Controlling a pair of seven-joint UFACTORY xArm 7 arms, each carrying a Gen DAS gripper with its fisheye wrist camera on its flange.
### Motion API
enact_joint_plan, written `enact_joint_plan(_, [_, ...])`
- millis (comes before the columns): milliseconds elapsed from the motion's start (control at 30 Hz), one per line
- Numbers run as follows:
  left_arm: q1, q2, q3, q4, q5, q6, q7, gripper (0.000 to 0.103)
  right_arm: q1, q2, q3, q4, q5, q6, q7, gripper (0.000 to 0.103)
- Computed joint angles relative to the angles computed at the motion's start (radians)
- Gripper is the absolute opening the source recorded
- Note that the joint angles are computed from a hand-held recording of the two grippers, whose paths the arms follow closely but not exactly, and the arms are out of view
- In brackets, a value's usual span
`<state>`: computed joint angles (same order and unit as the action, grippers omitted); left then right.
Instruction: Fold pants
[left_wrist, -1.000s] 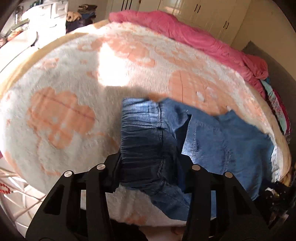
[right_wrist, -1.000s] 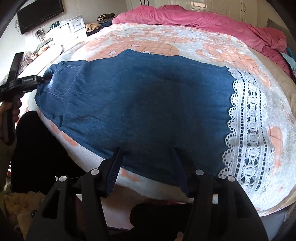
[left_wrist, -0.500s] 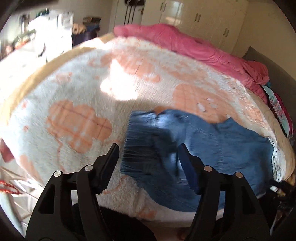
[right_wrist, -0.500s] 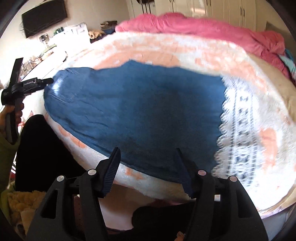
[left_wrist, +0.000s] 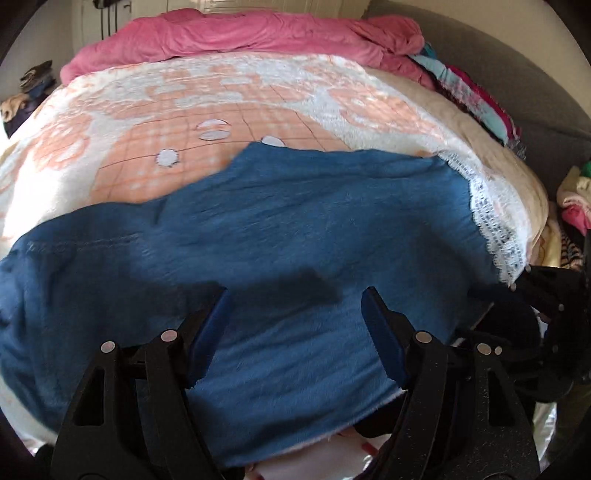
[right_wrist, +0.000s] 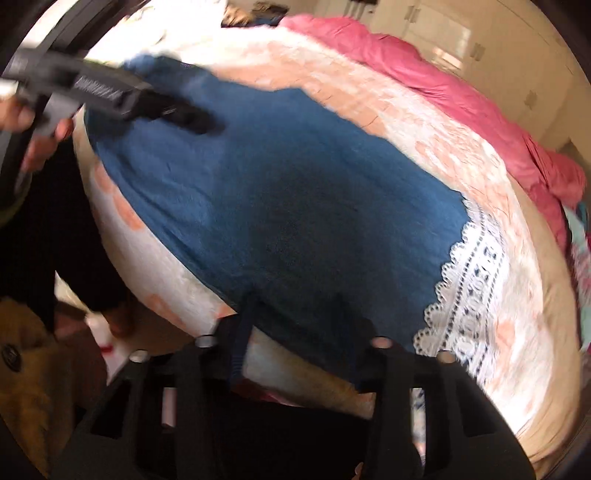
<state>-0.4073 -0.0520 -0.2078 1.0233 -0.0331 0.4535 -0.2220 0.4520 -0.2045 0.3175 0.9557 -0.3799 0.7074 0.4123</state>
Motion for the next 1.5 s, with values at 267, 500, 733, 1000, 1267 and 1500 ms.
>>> enact_joint_plan(267, [0.0, 0.004, 0.002, -0.06, 0.002, -0.095, 0.0, 0.065, 0.026, -0.04, -0.022, -0.028, 0.127, 0.04, -0.141, 0.001])
enact_joint_plan(500, [-0.015, -0.024, 0.015, -0.086, -0.121, -0.118, 0.107, 0.068, 0.044, -0.138, -0.07, -0.129, 0.33, -0.113, -0.168, 0.008])
enact_joint_plan(733, [0.012, -0.026, 0.036, 0.011, -0.2, -0.065, 0.142, 0.068, -0.061, -0.153, -0.04, -0.123, 0.301, -0.238, -0.048, 0.031])
enact_joint_plan(1000, [0.064, 0.242, 0.041, 0.409, -0.094, 0.194, 0.149, 0.069, -0.102, 0.0, -0.053, -0.023, 0.241, -0.293, 0.041, 0.042])
enact_joint_plan(1267, [0.112, 0.436, 0.015, 0.602, -0.189, 0.312, 0.257, 0.055, -0.097, 0.038, -0.065, -0.039, 0.178, -0.31, 0.139, 0.043])
enact_joint_plan(1500, [0.111, 0.469, -0.001, 0.624, -0.249, 0.304, 0.334, 0.011, -0.107, 0.04, -0.052, -0.054, 0.114, -0.341, 0.225, 0.044])
